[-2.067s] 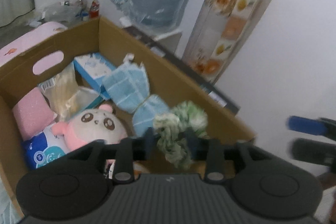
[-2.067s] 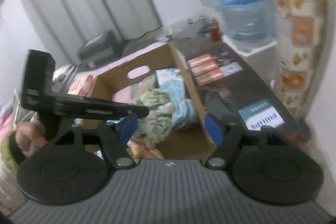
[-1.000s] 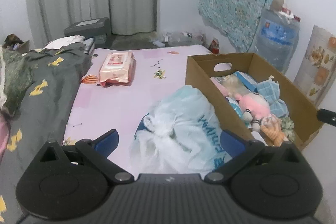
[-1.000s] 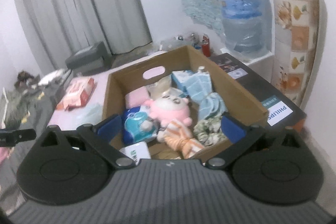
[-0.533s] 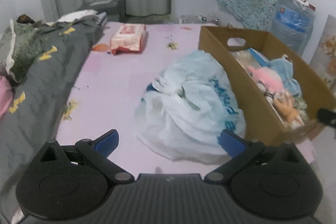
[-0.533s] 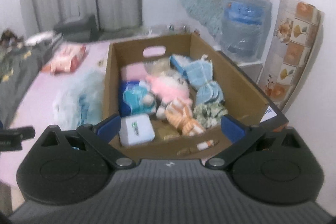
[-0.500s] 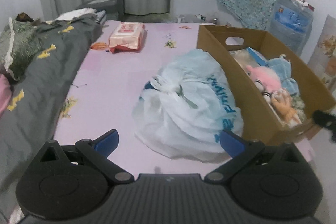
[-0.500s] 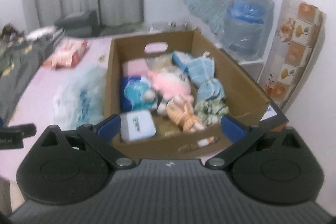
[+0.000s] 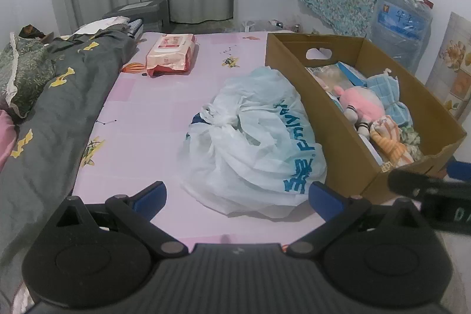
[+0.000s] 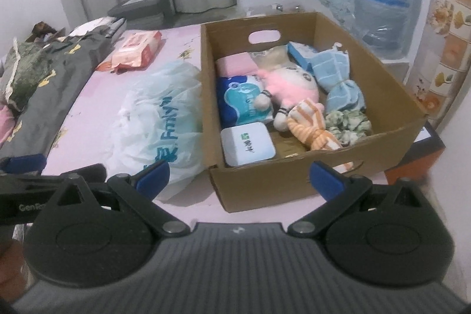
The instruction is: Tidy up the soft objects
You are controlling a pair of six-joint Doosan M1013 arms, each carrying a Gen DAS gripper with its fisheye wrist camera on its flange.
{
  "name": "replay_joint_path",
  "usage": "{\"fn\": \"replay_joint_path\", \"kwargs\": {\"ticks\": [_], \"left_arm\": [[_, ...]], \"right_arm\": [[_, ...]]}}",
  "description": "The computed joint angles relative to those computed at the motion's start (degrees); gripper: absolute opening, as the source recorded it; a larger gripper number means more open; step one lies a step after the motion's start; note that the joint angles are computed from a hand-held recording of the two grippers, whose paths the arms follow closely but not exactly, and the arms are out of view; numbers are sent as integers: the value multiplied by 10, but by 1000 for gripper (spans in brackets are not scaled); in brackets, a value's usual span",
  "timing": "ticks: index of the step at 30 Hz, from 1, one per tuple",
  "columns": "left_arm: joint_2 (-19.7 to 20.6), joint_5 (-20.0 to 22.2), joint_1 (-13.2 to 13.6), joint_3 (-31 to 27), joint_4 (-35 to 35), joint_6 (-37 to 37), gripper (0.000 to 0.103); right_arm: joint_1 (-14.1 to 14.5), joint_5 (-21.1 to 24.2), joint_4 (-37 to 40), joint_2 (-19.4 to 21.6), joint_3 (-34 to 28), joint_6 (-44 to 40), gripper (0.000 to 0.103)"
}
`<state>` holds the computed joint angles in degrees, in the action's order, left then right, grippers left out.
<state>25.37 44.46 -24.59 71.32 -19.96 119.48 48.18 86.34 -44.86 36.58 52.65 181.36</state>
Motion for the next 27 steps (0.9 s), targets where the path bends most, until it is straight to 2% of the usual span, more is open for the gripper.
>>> {"fn": "replay_joint_path", "kwargs": {"ticks": [11, 27], "left_arm": [[5, 17, -5, -9, 10, -15, 103], [3, 8, -9, -8, 22, -24, 103]], "right_arm": [[-4, 3, 11, -2, 9, -1, 102], [-5, 12, 11, -2, 6, -8, 102]]}}
